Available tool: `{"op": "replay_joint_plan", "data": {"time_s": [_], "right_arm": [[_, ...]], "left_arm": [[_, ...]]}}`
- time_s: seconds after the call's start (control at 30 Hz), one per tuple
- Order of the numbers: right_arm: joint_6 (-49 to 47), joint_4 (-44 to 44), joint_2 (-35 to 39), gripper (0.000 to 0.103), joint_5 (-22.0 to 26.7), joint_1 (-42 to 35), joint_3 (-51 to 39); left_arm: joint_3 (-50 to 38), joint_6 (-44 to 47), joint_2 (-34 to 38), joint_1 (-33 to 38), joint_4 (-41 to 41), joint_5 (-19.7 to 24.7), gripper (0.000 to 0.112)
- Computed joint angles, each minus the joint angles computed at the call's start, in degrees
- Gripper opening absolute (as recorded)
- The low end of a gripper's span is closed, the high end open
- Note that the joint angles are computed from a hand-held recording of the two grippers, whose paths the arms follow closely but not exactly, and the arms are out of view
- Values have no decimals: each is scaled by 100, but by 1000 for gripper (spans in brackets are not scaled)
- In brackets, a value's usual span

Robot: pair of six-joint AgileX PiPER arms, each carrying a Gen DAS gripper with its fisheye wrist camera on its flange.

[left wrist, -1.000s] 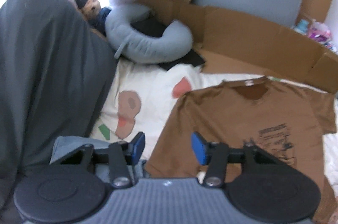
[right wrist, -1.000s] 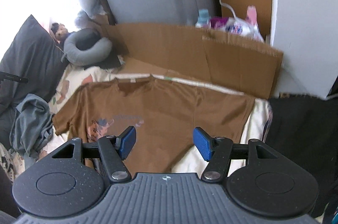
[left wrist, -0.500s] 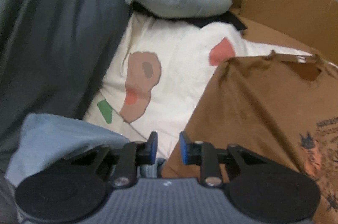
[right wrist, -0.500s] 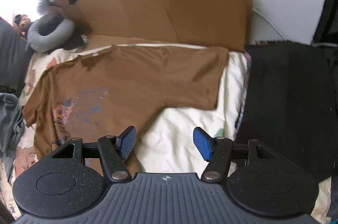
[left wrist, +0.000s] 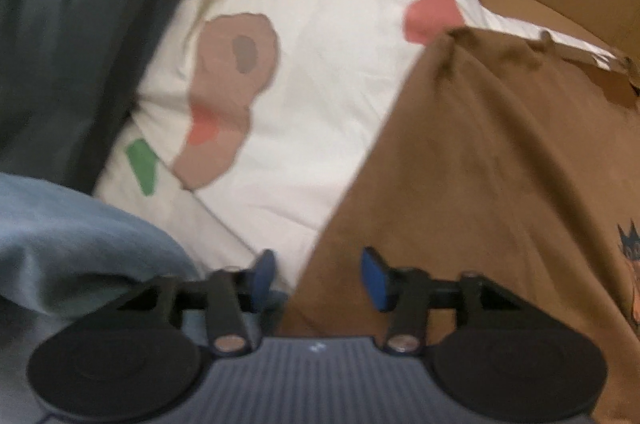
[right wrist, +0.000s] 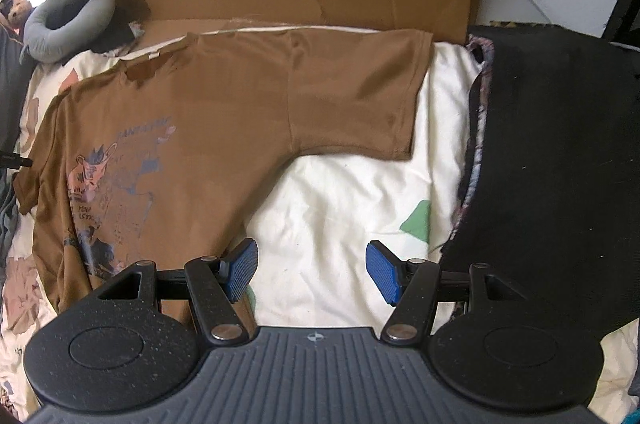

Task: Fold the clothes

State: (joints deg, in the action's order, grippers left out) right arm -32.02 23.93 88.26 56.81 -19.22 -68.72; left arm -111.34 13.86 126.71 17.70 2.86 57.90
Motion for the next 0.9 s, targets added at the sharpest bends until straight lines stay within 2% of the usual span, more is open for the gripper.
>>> {"op": "replay_joint_plan", "data": {"time_s": [0.03,0.07,0.17,0.27,0.5,0.57,0.8,0.9], "right_arm": [[35,6,2,66,-8,41,10],[54,24,-10,67,-22,84,26],[88,71,-55,66,-54,188,64],[127,98,-93,66,-68,274,89],[173,309,-204,66,-41,259,141],[151,329,-232,66,-13,266,155],[165,387,-351,67,53,268,203],[99,549,-292,67,120,242,134]], "left_arm": [[73,64,-32,-8,-68,-10,4],[181,82,-95,-24,-86,-76,3],[661,32,-492,-52,-173,-662,2],[463,43,-544,-53,-578,-532,2],[621,200,-803,-183,-1339,-472,2],[839,327,-878,-196,-1599,-596,2],[1527,62,-978,-430,-1706,-1108,3],[1699,201,-970,-473,-1835,-1004,8]]}}
